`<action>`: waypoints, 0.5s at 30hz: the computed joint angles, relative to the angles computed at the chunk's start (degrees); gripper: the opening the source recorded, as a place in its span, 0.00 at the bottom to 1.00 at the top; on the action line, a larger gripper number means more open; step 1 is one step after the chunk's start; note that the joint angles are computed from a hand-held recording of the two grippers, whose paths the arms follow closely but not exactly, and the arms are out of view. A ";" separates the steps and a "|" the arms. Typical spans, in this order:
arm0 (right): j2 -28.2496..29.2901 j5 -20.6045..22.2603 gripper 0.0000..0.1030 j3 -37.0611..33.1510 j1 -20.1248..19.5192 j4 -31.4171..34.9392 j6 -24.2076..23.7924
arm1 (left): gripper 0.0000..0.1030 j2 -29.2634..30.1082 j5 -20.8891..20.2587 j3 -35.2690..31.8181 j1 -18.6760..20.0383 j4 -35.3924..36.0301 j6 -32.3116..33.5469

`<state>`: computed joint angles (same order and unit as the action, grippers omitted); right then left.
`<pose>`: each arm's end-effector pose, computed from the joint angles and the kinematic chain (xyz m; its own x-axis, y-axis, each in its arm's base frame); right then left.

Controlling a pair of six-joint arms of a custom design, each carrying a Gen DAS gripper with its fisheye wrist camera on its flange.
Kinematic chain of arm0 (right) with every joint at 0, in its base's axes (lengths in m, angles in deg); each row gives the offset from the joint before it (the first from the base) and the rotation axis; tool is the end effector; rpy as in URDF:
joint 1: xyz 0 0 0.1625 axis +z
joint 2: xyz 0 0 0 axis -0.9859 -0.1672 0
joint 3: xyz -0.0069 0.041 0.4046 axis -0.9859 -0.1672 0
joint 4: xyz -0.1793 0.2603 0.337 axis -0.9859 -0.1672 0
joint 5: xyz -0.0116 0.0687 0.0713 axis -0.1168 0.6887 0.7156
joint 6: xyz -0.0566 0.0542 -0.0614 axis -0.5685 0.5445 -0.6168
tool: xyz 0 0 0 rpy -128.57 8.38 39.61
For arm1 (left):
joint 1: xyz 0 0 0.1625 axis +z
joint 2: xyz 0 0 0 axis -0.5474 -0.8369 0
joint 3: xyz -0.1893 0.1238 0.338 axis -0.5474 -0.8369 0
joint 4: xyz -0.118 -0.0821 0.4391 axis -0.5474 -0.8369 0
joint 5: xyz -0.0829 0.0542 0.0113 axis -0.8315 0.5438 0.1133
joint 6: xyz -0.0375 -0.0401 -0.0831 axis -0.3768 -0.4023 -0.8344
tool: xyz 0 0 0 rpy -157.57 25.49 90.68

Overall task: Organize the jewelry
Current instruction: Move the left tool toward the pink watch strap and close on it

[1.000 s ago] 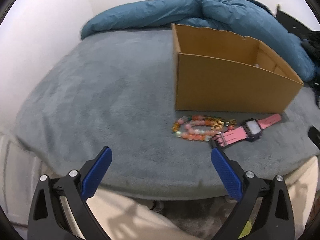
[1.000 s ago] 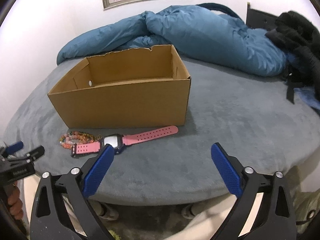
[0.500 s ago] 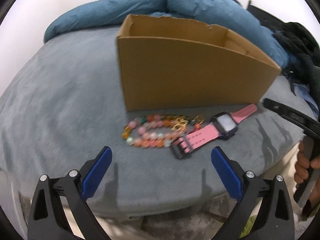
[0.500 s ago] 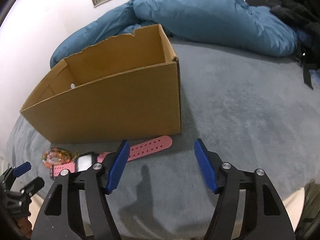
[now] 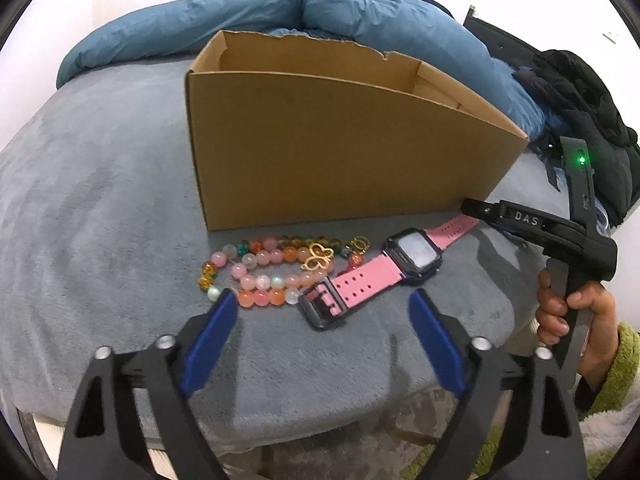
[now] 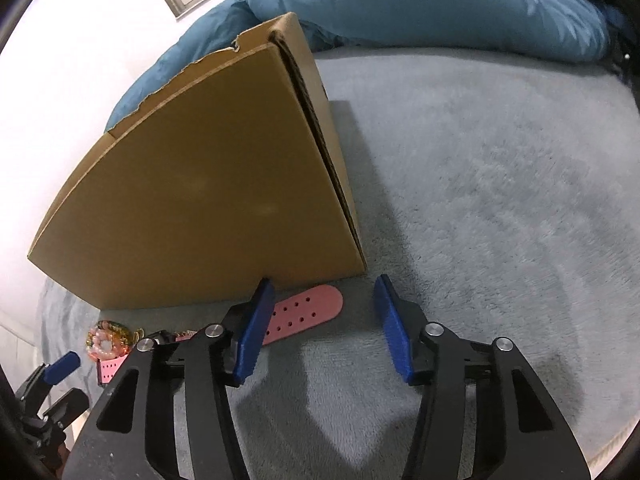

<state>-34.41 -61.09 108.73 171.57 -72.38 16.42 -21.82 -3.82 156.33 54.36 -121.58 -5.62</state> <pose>0.0858 -0.3356 0.3436 -0.8454 0.3908 0.3642 0.0214 0.7060 -0.7078 -0.3531 -0.3316 0.1165 -0.7206 0.5121 -0.4675 0.6400 0.7506 -0.1644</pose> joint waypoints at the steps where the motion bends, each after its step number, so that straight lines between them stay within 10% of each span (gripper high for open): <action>1: -0.27 0.10 0.43 0.04 -0.06 0.48 0.49 | 0.73 0.20 -0.48 -0.12 0.11 0.03 -0.07; 15: -7.17 8.63 0.28 0.65 -3.63 5.70 4.53 | 0.38 3.39 -3.36 -2.59 2.60 2.88 -4.70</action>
